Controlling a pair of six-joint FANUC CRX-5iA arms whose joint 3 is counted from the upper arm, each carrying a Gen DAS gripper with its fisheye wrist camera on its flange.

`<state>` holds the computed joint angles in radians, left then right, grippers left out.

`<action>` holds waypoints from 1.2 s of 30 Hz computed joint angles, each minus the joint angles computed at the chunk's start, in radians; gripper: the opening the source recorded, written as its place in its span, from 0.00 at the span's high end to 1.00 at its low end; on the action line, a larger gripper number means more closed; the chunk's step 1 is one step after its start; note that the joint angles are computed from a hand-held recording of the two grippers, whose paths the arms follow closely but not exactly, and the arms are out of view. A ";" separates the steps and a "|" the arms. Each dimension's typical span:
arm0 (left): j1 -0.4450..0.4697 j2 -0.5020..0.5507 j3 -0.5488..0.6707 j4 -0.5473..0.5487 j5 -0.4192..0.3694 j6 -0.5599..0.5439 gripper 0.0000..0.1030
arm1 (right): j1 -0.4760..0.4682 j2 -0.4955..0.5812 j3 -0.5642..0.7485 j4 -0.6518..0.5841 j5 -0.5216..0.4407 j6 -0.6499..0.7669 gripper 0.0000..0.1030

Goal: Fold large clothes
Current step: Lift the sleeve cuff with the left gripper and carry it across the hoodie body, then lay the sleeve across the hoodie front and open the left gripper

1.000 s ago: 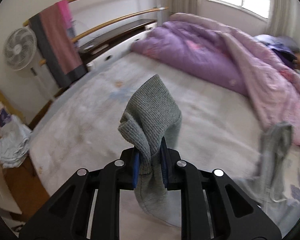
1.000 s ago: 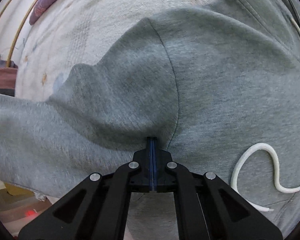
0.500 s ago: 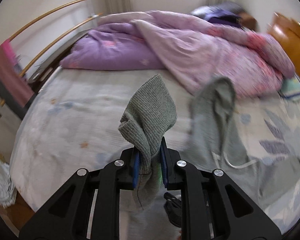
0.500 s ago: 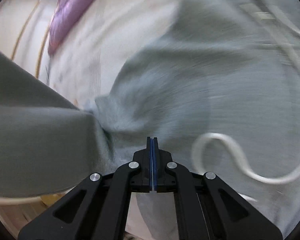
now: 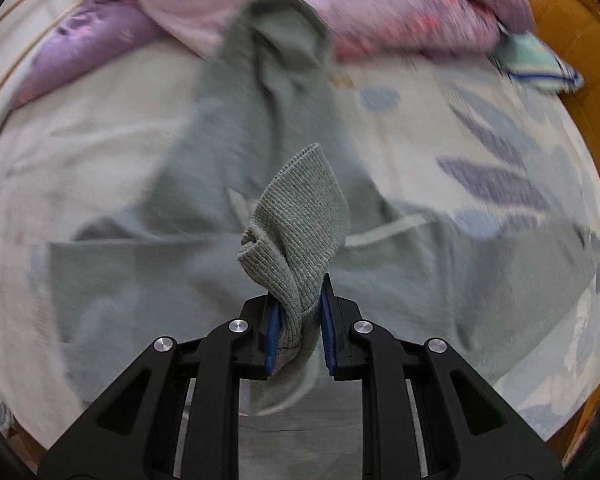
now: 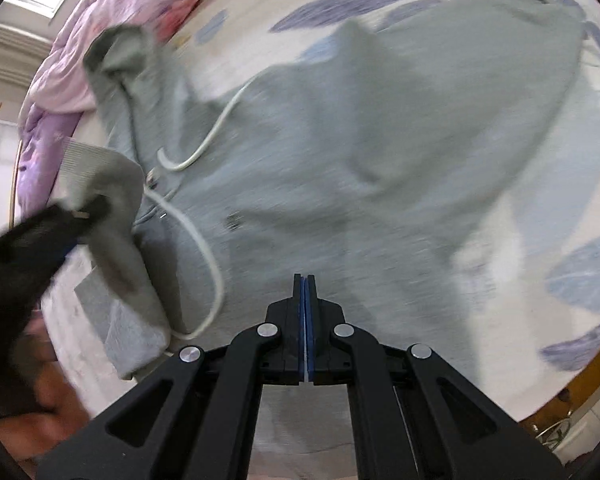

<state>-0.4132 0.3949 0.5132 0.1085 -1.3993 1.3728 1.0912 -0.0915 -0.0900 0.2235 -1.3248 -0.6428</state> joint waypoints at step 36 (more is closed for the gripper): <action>0.366 0.001 0.043 -0.115 -0.244 -0.133 0.71 | -0.154 0.309 0.356 -0.061 -0.350 0.433 0.44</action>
<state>-0.0473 0.3961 0.5558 -0.0060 -1.6436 1.2397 0.9368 0.2179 0.2660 0.1623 -1.6751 -0.2100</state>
